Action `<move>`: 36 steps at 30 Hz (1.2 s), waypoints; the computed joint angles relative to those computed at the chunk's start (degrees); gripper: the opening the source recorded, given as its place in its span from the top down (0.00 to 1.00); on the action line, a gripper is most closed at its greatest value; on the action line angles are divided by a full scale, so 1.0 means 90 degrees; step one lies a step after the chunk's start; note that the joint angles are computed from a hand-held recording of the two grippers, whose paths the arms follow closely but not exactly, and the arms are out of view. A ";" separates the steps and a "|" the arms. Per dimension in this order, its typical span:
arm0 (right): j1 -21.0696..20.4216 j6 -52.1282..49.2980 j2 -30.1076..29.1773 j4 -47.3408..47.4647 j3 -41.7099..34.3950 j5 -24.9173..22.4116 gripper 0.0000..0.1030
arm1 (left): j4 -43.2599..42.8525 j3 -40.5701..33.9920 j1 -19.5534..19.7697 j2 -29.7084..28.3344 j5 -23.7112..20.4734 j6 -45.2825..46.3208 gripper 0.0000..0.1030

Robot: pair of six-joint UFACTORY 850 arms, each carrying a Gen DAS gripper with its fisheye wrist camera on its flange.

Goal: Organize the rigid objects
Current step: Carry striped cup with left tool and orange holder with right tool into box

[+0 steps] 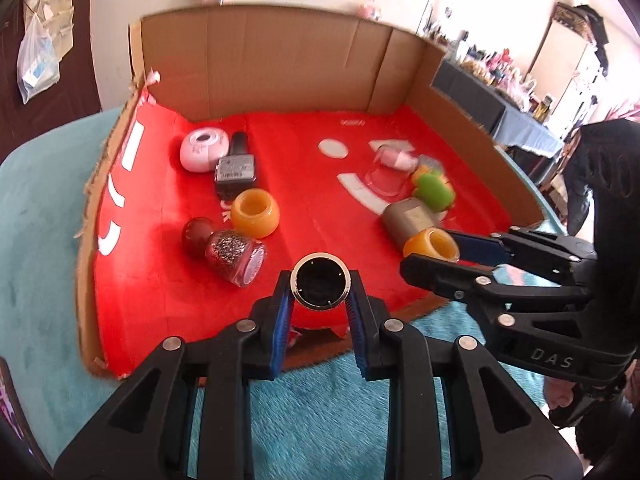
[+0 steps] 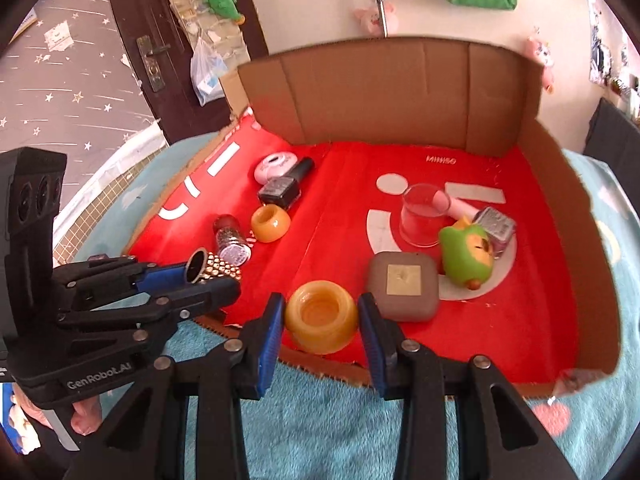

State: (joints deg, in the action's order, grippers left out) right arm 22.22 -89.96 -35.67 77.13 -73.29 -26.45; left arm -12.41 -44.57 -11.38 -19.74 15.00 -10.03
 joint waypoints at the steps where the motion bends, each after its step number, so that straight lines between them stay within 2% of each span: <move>1: 0.0011 0.0228 -0.0082 -0.0194 -0.0099 0.0001 0.61 | -0.0084 -0.0082 0.0019 -0.0096 -0.0074 0.0100 0.76; 5: 0.0031 0.0561 -0.0247 -0.0510 -0.0287 -0.0076 0.61 | -0.0208 -0.0236 0.0046 -0.0293 -0.0200 0.0214 0.76; 12: 0.0105 0.1134 -0.0454 -0.1027 -0.0511 -0.0157 0.61 | -0.1137 -0.0355 -0.0019 -0.0445 -0.0211 0.1077 0.76; 14: 0.0140 0.1126 -0.0448 -0.1023 -0.0480 0.0109 0.61 | -0.1352 -0.0365 -0.0031 -0.0461 -0.0192 0.1264 0.76; 17: 0.0144 0.1207 -0.0457 -0.1099 -0.0498 0.0222 0.61 | -0.1461 -0.0409 -0.0029 -0.0474 -0.0225 0.1365 0.76; 23: 0.0246 0.1144 -0.0405 -0.1093 -0.0395 0.1002 0.61 | -0.1828 -0.0468 -0.0050 -0.0517 -0.0240 0.1703 0.76; 31: 0.0237 0.1339 -0.0445 -0.1360 -0.0462 0.1035 0.61 | -0.1921 -0.0445 -0.0058 -0.0519 -0.0202 0.1793 0.76; 36: 0.0197 0.1274 -0.0472 -0.1220 -0.0497 0.0905 0.61 | -0.2707 -0.0500 -0.0116 -0.0557 -0.0161 0.2620 0.76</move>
State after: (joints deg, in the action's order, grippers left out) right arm 24.00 -78.49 -39.92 66.15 -77.77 -18.31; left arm -36.77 -49.06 -12.42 -24.75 13.55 13.56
